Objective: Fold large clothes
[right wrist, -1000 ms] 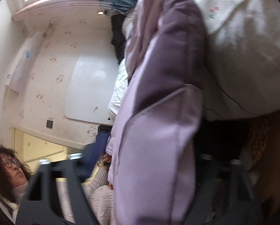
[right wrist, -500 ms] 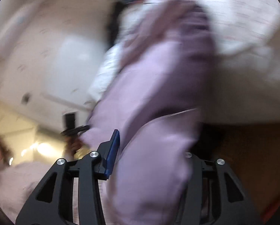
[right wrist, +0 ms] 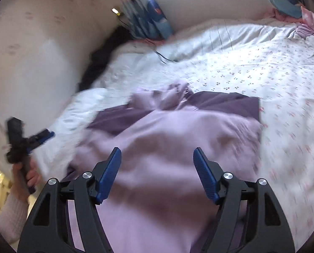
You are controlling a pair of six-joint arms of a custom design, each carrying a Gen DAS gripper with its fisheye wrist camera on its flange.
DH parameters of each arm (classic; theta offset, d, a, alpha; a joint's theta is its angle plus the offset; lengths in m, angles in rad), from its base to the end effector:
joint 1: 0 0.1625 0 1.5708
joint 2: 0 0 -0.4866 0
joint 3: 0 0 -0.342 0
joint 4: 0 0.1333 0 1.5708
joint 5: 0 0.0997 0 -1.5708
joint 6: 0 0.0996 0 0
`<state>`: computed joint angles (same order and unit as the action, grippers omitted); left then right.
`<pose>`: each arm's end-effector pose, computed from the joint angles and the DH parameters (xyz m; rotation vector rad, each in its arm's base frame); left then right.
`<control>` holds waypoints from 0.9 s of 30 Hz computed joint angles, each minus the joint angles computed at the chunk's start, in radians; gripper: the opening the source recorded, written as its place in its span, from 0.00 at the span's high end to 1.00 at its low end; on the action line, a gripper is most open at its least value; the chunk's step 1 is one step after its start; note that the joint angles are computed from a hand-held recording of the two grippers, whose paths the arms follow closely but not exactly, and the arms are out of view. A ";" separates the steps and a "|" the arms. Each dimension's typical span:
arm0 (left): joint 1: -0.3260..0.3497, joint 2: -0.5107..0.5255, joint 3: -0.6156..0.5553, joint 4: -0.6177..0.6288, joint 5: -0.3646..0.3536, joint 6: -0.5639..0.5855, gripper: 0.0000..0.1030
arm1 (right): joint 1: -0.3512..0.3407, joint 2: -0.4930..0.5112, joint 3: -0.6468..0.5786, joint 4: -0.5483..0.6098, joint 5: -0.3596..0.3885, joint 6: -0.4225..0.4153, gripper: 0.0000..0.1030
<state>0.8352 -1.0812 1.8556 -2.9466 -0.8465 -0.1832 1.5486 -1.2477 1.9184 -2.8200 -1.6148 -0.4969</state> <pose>-0.2533 -0.5769 0.3477 0.4029 2.5085 -1.1252 0.1165 -0.5630 0.3826 0.6504 -2.7679 0.8017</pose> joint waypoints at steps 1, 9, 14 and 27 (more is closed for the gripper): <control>0.016 0.055 -0.044 -0.012 0.014 0.024 0.33 | 0.012 0.049 -0.027 -0.024 -0.076 0.011 0.34; 0.090 0.184 -0.213 0.393 0.043 -0.087 0.33 | -0.051 0.092 -0.074 -0.017 -0.108 0.064 0.50; 0.096 0.192 -0.231 0.487 0.052 -0.087 0.23 | -0.058 0.124 -0.081 0.051 -0.213 -0.003 0.37; 0.012 -0.538 0.224 0.811 -0.323 -0.448 0.15 | -0.545 -0.542 0.170 0.785 0.187 -0.258 0.08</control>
<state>0.8473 -1.6191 2.0801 -2.1352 -1.1696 -0.6308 1.0032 -1.7893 2.0881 -2.0352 -1.4280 -0.7551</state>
